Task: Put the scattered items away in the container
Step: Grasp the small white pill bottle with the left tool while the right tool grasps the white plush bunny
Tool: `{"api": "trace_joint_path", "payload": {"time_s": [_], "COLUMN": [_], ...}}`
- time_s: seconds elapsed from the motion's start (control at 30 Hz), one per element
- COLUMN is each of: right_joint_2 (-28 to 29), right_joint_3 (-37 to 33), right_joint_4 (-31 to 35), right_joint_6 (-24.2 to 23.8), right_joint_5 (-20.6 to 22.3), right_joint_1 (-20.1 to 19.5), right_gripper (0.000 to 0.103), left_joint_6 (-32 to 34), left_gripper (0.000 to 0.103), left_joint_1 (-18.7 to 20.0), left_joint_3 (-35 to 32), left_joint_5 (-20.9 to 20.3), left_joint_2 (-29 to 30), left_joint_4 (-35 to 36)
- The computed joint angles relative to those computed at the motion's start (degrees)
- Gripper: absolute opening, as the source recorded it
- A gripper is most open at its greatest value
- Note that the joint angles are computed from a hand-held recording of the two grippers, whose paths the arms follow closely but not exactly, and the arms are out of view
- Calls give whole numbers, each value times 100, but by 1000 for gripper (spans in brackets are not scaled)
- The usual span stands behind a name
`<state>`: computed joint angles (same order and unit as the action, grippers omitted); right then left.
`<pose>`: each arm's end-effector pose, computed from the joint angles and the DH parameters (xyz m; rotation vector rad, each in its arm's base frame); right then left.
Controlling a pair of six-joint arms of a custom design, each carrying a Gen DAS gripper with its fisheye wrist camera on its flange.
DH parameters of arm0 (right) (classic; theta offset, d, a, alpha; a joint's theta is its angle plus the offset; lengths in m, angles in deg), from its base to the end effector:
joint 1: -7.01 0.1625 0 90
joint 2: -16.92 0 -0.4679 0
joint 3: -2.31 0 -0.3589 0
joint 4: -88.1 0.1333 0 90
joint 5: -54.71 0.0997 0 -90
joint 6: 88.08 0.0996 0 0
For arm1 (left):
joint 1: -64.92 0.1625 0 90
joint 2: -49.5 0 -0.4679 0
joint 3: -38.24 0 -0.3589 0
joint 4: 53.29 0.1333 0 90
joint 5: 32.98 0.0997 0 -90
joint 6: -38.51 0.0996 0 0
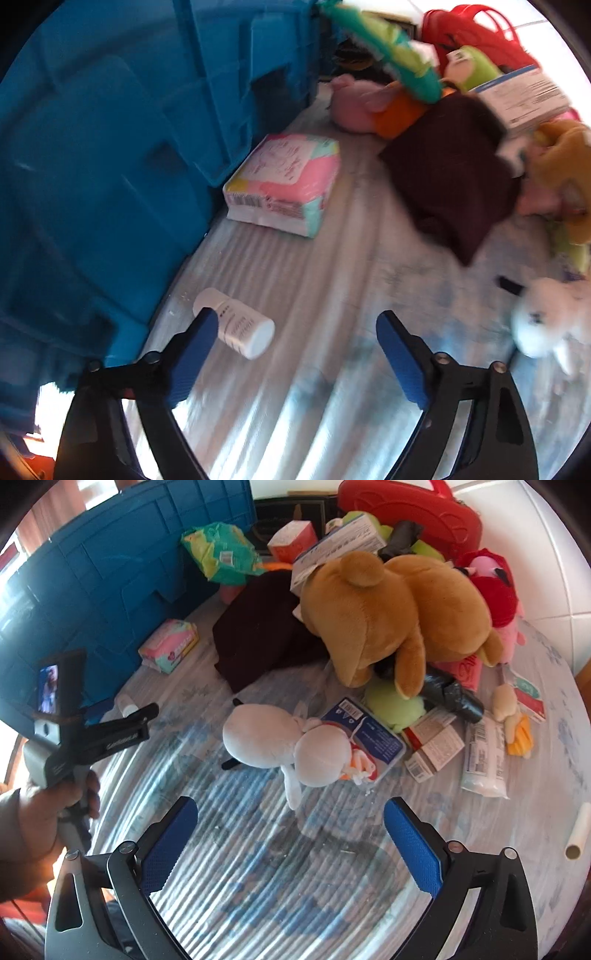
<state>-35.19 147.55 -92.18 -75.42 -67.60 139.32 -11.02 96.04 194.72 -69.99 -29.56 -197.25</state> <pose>0.3037 -0.2147 0.0844 0.6844 -2.5124 0.2907 -0.0908 -0.3034 0.1769 0.4088 2.1876 -0.6262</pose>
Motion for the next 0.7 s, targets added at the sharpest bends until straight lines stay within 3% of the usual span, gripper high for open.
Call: {"api": "trace_joint_path", "payload": {"time_s": [0.17,0.27,0.5,0.6,0.7], "right_joint_2": [90,52,-91,-72,-25], "right_joint_3": [13,62,178,177,169], "right_joint_4": [-43,-24,46,92,123], "right_joint_6": [-215,-208,-153,-184,-226], "right_joint_5": [64,47,-14,-6,-2], "right_joint_1": [-125,-203,-326,-367,-376], "right_gripper": [102,102,102,102,102], "left_joint_6": [434,128,-1967,-2313,-2282], "left_gripper": [82,82,82,82,82], "left_joint_1": [34,53,-340,-148,107], "left_joint_3": [190,99,-105,-172,-210], "left_joint_5": [433,481,690,900,974], "left_joint_2": [667,657,278,445,591], "left_joint_4": [-1165,-959,1338,1563,1202]}}
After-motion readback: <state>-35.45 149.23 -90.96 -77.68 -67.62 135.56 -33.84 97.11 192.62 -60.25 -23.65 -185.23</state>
